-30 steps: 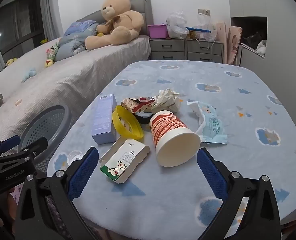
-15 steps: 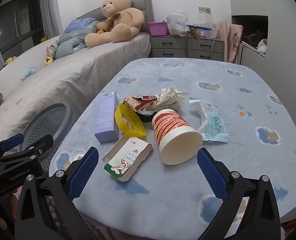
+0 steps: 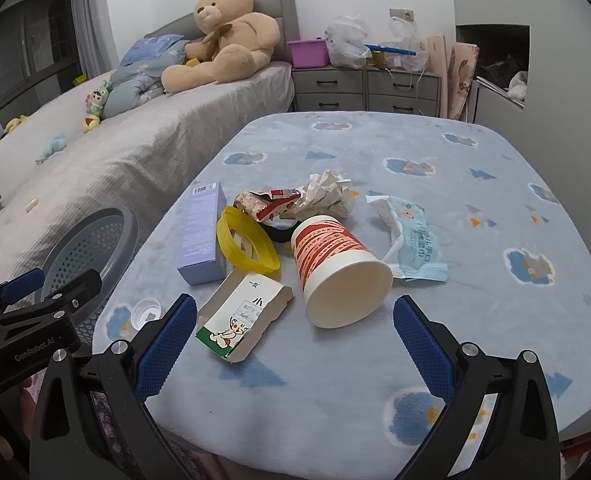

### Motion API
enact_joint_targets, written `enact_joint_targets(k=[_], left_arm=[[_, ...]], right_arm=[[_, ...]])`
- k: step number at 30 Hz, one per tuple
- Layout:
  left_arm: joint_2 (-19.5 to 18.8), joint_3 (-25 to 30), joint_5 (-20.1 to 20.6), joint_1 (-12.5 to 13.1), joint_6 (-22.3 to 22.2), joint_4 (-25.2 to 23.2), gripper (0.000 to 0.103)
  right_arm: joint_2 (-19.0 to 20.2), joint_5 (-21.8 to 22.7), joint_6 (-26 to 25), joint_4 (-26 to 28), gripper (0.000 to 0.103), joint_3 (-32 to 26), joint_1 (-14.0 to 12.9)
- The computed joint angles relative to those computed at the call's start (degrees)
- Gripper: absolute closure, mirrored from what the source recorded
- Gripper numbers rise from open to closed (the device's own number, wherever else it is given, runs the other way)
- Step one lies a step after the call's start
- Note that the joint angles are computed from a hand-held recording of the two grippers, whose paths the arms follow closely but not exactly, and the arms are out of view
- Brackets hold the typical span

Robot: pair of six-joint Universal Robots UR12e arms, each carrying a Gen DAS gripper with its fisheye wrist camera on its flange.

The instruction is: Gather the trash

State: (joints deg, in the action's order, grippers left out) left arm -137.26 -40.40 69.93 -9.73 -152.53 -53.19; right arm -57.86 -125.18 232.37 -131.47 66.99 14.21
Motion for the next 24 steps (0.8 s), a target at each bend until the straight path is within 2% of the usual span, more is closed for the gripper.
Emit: enact_joint_targets(k=[24], left_arm=[[0.06, -0.30, -0.29, 0.07, 0.47, -0.49, 0.010]], right_arm=[[-0.07, 0.52, 0.77, 1.43, 0.006, -0.07, -0.11]])
